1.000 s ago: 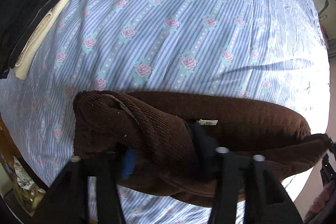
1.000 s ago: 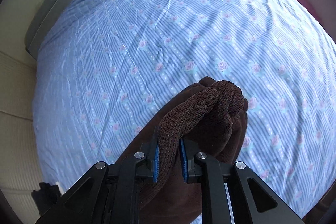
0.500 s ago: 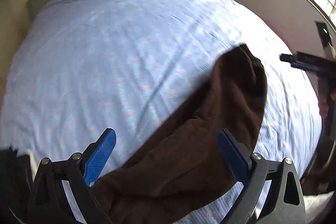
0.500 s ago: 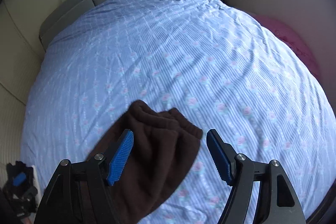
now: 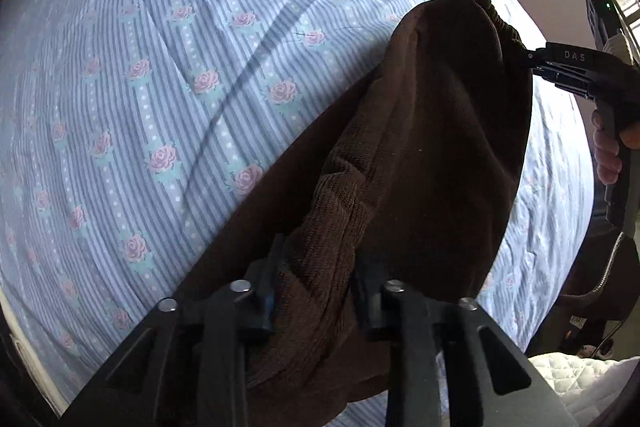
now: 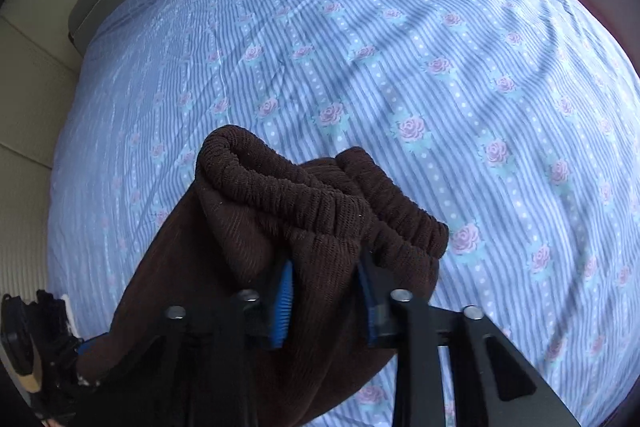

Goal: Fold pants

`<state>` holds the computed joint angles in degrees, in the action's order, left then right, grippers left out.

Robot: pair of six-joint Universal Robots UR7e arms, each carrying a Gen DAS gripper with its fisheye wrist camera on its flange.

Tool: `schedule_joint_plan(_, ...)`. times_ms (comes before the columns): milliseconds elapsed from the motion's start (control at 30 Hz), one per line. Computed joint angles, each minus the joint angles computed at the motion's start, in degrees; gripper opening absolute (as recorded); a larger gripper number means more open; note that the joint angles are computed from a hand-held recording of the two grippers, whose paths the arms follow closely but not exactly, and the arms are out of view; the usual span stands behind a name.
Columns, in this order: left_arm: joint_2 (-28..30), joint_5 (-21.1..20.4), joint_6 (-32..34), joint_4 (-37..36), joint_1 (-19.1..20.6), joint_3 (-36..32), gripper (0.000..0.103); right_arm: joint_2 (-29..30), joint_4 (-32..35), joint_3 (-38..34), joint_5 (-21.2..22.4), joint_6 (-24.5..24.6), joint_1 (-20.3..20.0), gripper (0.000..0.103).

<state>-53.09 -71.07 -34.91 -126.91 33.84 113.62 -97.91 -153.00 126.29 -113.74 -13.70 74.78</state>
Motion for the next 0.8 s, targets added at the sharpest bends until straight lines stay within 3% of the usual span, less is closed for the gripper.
schedule_joint_plan(33,-0.9,-0.2,-0.3,-1.2,-0.2,0.6,0.023,-1.2,-0.5,0.4,0.9,-0.6,0.1,0.018)
schedule_joint_plan(100,-1.8,0.4,-1.6,-1.5,-0.2,0.4,0.023,-5.3,-1.0,1.7,0.5,-1.0,0.9,0.017)
schedule_joint_plan(200,0.2,3.2,-2.4,0.1,0.9,-2.5,0.023,-11.1,0.7,2.7,2.4,0.5,-1.3,0.017)
schedule_joint_plan(300,5.4,2.1,-3.5,5.7,4.3,-8.2,0.024,-8.7,0.5,1.7,0.7,-0.5,-2.3,0.017)
schedule_joint_plan(400,8.2,3.6,-7.4,9.4,5.8,-11.0,0.036,-3.9,0.4,-0.1,-1.4,1.1,-3.2,0.019)
schedule_joint_plan(500,5.2,6.4,-9.4,6.8,3.7,-8.8,0.046,-3.6,-0.7,0.1,-3.2,2.8,-3.1,0.048)
schedule_joint_plan(567,1.0,11.5,-10.1,5.6,0.1,-5.4,0.069,-5.3,-6.4,2.3,-7.4,-0.1,-0.1,0.072)
schedule_joint_plan(667,-7.2,18.7,-14.2,7.2,-5.6,0.4,0.074,-8.3,-15.3,6.2,-14.4,-7.5,7.1,0.074)
schedule_joint_plan(800,-17.8,22.1,-26.6,17.4,-11.5,6.4,0.081,-14.5,-10.2,10.3,-14.9,-9.8,14.7,0.075)
